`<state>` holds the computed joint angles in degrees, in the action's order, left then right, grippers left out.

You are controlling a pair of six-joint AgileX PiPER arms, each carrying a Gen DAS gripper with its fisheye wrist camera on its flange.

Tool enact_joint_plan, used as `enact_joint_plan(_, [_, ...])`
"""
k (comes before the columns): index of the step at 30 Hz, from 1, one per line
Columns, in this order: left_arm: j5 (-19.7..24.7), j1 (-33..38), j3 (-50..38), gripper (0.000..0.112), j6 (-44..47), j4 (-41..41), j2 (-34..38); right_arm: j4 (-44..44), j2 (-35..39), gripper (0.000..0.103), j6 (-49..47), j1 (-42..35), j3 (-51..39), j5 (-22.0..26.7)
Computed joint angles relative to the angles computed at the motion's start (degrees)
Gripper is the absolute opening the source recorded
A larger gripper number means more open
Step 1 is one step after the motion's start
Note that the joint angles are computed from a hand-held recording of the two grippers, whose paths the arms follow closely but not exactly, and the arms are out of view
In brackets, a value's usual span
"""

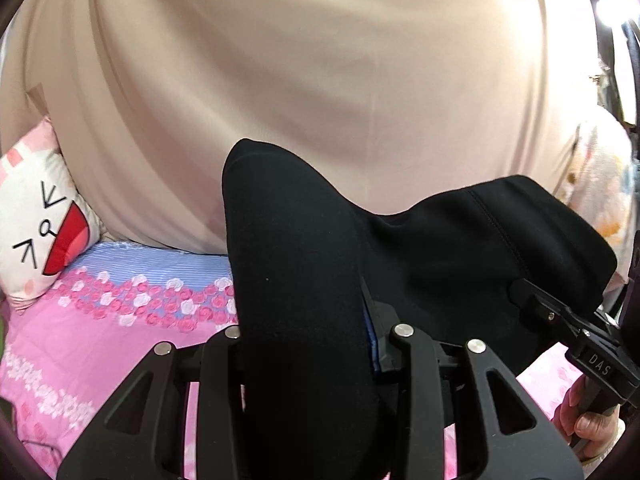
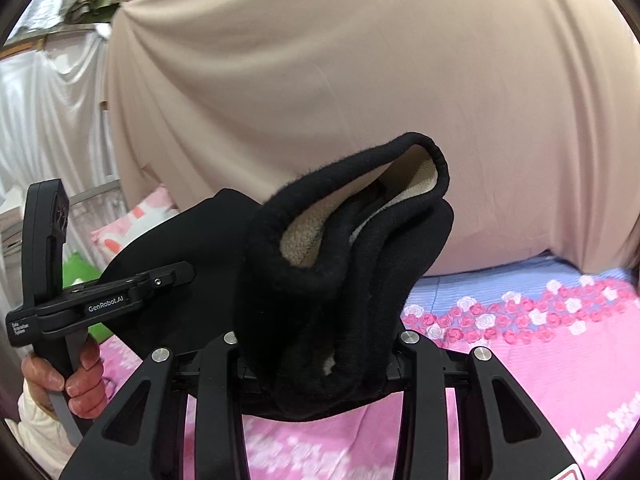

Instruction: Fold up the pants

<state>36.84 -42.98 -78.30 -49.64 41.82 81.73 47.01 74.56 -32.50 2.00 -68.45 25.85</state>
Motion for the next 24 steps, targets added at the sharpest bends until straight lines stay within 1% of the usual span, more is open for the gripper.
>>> enact_joint_plan(3, [-3.3, 3.5, -1.9, 0.036, 0.9, -0.3, 6.6, 5.8, 8.5, 0.041, -5.7, -0.7, -0.8, -2.4])
enact_joint_plan(4, [-4.2, 4.8, -2.9, 0.037, 1.5, -0.3, 10.2, 5.0, 11.8, 0.042, -5.3, -0.6, -1.2, -3.2])
enact_joint_plan(5, [-4.5, 6.0, -3.9, 0.038, 3.9, -2.3, 13.1, 2.8, 14.3, 0.042, -3.2, -0.6, -1.7, -3.2])
enact_joint_plan(6, [-4.2, 7.7, -5.5, 0.038, 8.5, -6.6, 17.3, -0.8, 16.9, 0.042, 0.4, -0.8, -2.3, -2.6])
enact_joint_plan(7, [-3.4, 9.1, -6.4, 0.038, 13.8, -12.3, 19.5, -6.5, 19.2, 0.042, 6.0, -1.0, -3.6, -0.9])
enact_joint_plan(8, [-2.1, 10.5, -6.9, 0.038, 18.0, -18.0, 21.5, -10.1, 21.0, 0.042, 9.4, -1.3, -3.6, 1.1])
enact_joint_plan(9, [-2.4, 11.7, -5.2, 0.038, 19.8, -21.4, 21.7, -11.3, 21.3, 0.042, 10.6, -1.5, -2.8, 2.4])
enact_joint_plan(10, [-5.0, 12.7, -1.2, 0.039, 19.5, -22.6, 19.9, -10.7, 20.4, 0.043, 9.4, -1.4, -0.6, 1.7])
enact_joint_plan(11, [-8.5, 12.8, 2.7, 0.04, 18.5, -21.4, 17.8, -8.8, 17.4, 0.044, 6.0, -0.7, 3.8, -1.0])
enact_joint_plan(12, [-10.3, 12.5, 5.9, 0.043, 15.9, -18.0, 15.6, -9.1, 15.7, 0.046, 4.9, -0.3, 6.0, -3.0])
enact_joint_plan(13, [-9.9, 11.7, 6.8, 0.043, 12.4, -14.4, 14.7, -11.8, 13.8, 0.051, 6.0, 0.7, 8.1, -5.3])
enact_joint_plan(14, [-9.5, 10.9, 7.8, 0.044, 8.7, -10.9, 13.7, -15.7, 13.4, 0.053, 9.5, 1.2, 8.5, -5.8])
enact_joint_plan(15, [-9.8, 10.5, 9.0, 0.044, 4.8, -7.3, 12.8, -17.3, 13.5, 0.053, 11.0, 1.1, 8.4, -5.7])
enact_joint_plan(16, [-9.4, 9.4, 9.9, 0.044, -0.8, -2.0, 12.0, -16.6, 13.9, 0.053, 10.6, 0.5, 8.1, -5.2])
enact_joint_plan(17, [-8.4, 8.9, 9.8, 0.043, -4.1, 1.8, 12.1, -13.7, 15.1, 0.054, 8.5, -0.7, 7.3, -4.0])
enact_joint_plan(18, [-6.5, 8.2, 8.6, 0.043, -5.1, 3.7, 12.8, -8.4, 16.3, 0.056, 4.3, -2.3, 6.5, -2.5])
enact_joint_plan(19, [-4.8, 7.7, 7.3, 0.044, -3.8, 3.3, 13.7, -4.4, 17.9, 0.058, 1.9, -4.1, 5.2, 0.2])
enact_joint_plan(20, [-4.4, 8.4, 6.0, 0.049, -0.8, 0.6, 14.4, -2.8, 18.4, 0.06, 0.7, -4.7, 5.0, 1.0])
enact_joint_plan(21, [-3.7, 9.2, 4.7, 0.057, 2.1, -3.0, 15.3, -1.6, 19.3, 0.061, 0.5, -5.5, 4.3, 2.1])
enact_joint_plan(22, [-3.5, 9.5, 4.4, 0.061, 2.8, -4.4, 15.6, -0.9, 19.7, 0.062, 0.4, -5.9, 3.9, 2.8])
enact_joint_plan(23, [-4.2, 10.4, 4.1, 0.067, 4.7, -7.2, 16.0, 0.1, 20.4, 0.065, 0.1, -6.0, 3.5, 3.2])
enact_joint_plan(24, [-4.4, 11.0, 4.0, 0.071, 6.5, -10.4, 16.1, 0.6, 20.7, 0.065, 0.2, -6.4, 3.3, 3.8])
